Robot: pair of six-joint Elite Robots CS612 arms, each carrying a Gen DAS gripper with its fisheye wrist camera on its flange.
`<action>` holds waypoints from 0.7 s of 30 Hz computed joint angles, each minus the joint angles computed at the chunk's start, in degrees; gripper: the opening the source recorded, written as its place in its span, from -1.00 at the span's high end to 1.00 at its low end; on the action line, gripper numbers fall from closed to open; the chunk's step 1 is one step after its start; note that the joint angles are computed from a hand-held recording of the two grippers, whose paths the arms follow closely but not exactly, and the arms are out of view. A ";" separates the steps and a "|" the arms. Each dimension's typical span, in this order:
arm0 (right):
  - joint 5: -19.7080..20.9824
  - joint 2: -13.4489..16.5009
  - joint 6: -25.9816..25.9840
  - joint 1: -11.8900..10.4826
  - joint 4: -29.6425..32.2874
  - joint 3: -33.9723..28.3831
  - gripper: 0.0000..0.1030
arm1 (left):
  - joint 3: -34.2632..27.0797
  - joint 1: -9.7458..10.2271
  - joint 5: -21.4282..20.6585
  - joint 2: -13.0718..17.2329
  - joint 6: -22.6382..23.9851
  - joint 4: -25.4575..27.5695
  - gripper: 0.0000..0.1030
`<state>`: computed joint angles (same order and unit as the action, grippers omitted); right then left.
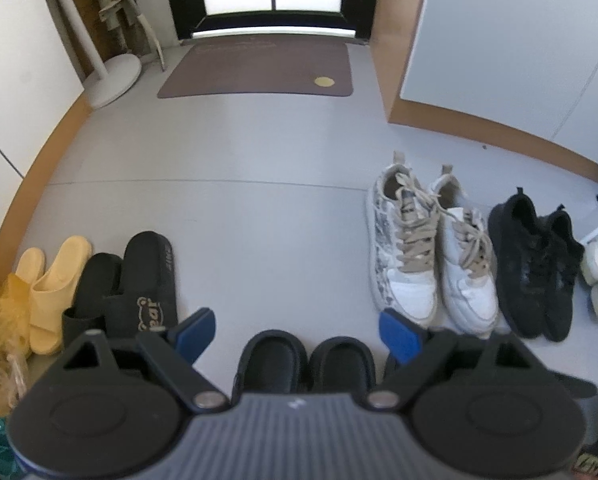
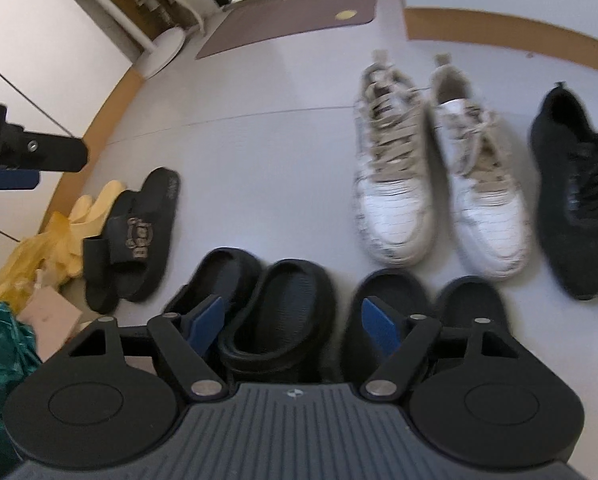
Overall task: Organize scattered shoes
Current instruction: 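Lower the right gripper onto the black clog pair and grasp both heels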
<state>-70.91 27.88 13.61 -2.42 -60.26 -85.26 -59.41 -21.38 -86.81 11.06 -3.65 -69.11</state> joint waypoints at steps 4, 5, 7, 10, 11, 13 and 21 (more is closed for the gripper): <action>1.08 -0.20 1.28 1.13 -0.25 2.06 -0.41 | 1.29 0.30 2.53 -0.23 0.49 0.52 -0.76; 1.24 -0.19 1.60 1.36 -0.25 2.46 -0.35 | 1.60 0.51 3.24 -0.23 0.40 0.83 -0.76; 2.10 -0.09 2.94 1.77 -0.16 3.33 -0.24 | 1.71 0.76 3.98 -0.12 0.22 1.29 -0.76; 3.27 0.35 6.40 2.44 -0.51 4.64 -0.16 | 1.77 1.49 4.83 0.18 -1.09 1.81 -0.76; 3.69 0.49 7.56 2.66 -0.66 5.09 -0.11 | 1.82 1.68 5.06 0.21 -1.43 1.91 -0.76; 4.09 0.67 9.78 2.99 -0.79 5.86 -0.03 | 1.93 2.04 5.14 0.25 -2.02 2.03 -0.76; 4.20 0.86 16.71 4.44 -2.50 9.12 -0.02 | 3.38 2.48 3.67 -0.35 -2.53 0.69 -0.76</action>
